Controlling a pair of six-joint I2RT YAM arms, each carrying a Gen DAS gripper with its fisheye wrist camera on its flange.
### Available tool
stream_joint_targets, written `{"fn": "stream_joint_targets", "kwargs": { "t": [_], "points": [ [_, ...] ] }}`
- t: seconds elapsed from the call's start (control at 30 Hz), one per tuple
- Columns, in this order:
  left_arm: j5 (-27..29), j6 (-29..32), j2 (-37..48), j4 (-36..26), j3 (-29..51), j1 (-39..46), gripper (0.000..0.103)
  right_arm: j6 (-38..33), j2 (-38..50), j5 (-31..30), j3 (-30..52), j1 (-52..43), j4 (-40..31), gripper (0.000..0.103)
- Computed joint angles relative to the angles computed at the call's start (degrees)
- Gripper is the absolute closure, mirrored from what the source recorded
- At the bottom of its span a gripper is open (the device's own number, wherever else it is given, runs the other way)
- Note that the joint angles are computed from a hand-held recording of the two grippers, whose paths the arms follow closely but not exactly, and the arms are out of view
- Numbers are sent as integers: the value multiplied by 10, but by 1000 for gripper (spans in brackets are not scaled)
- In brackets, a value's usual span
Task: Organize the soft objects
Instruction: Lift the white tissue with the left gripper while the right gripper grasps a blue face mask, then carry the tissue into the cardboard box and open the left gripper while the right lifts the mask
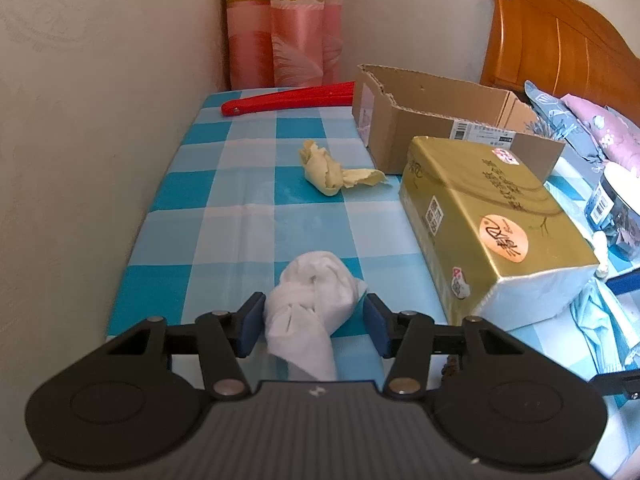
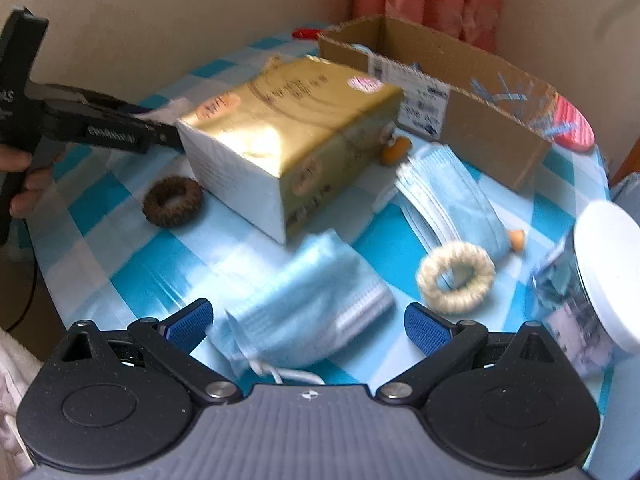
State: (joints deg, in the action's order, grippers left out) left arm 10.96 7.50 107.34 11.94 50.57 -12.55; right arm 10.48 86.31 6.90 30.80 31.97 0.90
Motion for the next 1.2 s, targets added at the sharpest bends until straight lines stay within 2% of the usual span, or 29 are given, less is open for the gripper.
{"fn": "stream_joint_targets", "kwargs": {
  "t": [0.17,0.4,0.6,0.67,0.7,0.77,0.87,0.93,1.07,1.2],
  "points": [
    [0,-2,-1,0,-2,-3,51,6,-3,-2,-12,7,12,0],
    [2,-3,-5,-5,-3,-3,51,6,34,-38,22,24,35,0],
    [4,-6,-4,-5,-2,-2,52,35,26,5,39,41,-3,1],
    [2,-4,-2,-6,1,-1,56,48,27,12,47,34,-20,9],
    [2,-5,-2,-7,3,-1,56,53,28,12,47,32,-24,16],
    [4,-7,-2,-9,4,1,57,59,29,27,48,37,-28,20],
    [-4,-7,-4,-11,2,0,58,63,33,59,56,53,-42,34],
    [-3,-7,-9,-11,-1,1,59,66,27,59,57,56,-49,53],
    [-6,-3,-25,-11,-10,-1,59,64,17,65,56,61,-59,62],
    [-8,5,-49,-25,-18,-4,59,64,-8,65,46,62,-65,64]
  ]
}}
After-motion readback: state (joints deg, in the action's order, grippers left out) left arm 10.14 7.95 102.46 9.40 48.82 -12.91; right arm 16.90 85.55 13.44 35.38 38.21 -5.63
